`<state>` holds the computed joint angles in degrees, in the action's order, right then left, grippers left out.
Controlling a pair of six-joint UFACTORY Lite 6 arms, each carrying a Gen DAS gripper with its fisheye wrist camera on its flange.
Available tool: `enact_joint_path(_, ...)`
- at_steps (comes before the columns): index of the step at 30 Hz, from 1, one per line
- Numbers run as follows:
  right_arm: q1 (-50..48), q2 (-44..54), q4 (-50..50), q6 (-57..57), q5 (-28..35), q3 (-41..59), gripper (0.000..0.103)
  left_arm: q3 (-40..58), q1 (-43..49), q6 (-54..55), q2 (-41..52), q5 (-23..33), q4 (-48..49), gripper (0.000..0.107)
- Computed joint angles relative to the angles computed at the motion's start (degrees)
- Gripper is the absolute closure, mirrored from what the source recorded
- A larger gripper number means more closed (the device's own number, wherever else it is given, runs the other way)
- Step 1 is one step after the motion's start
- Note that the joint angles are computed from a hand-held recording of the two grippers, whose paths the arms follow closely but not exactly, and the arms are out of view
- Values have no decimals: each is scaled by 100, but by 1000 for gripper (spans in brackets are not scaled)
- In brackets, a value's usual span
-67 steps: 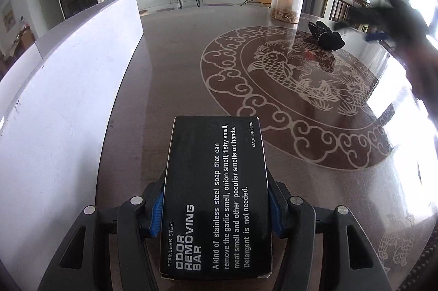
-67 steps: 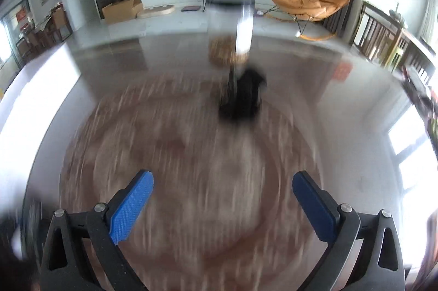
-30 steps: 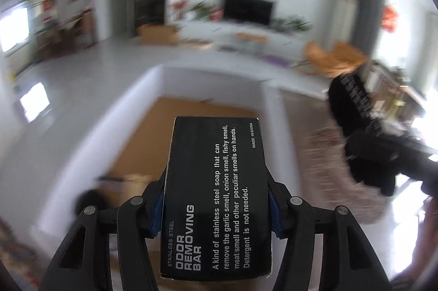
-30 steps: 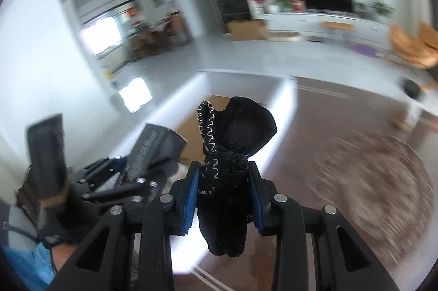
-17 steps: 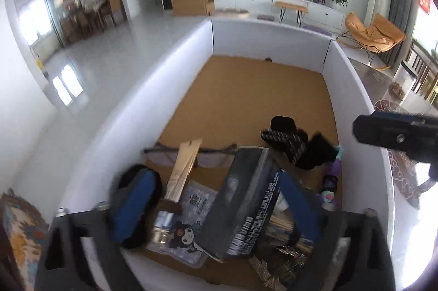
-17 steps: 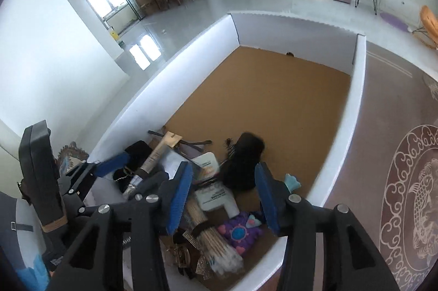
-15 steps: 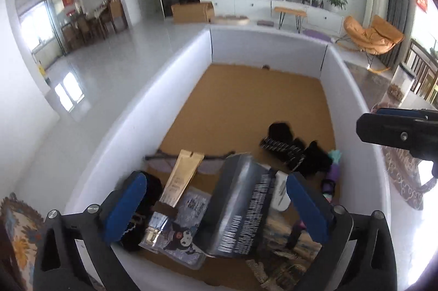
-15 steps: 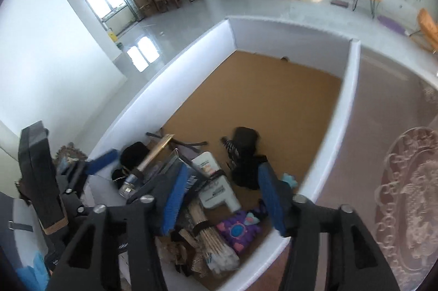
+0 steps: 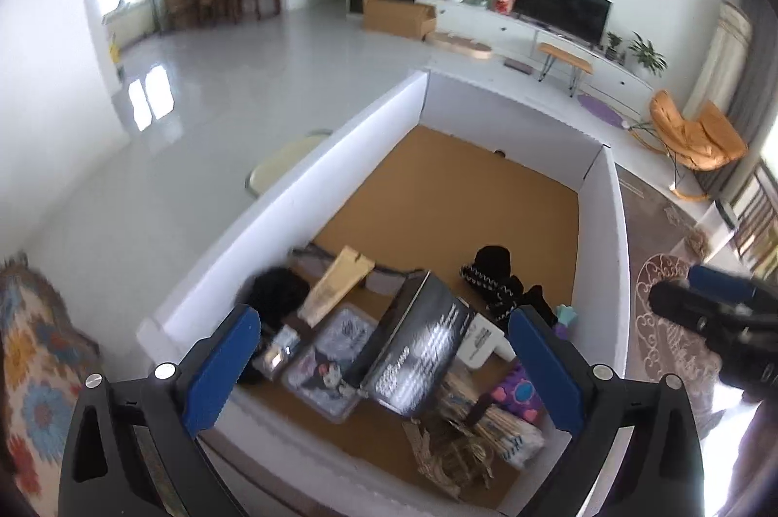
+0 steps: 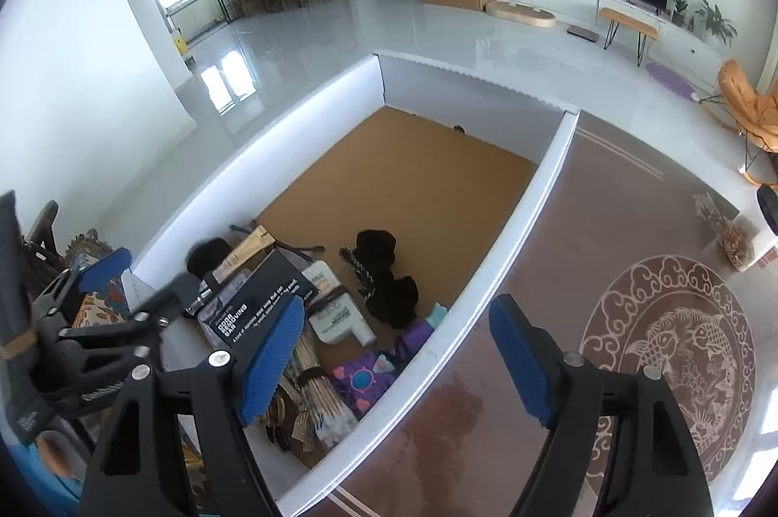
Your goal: Organize objects
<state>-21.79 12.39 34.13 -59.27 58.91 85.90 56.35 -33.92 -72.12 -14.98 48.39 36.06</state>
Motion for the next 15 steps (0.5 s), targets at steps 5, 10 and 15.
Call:
enact_joint_path(5,261,-185,-293,52,-268,-337,24,25,47,-108,120,146,-23,4)
enact_joint_path(10,551,-317,-383,37,-613,-664,24,42,-92,-246,162,323,242,4)
enact_joint_path(15,555,-313,-373,3,-693,-758,23,-54,-241,-608,109,462,581,4)
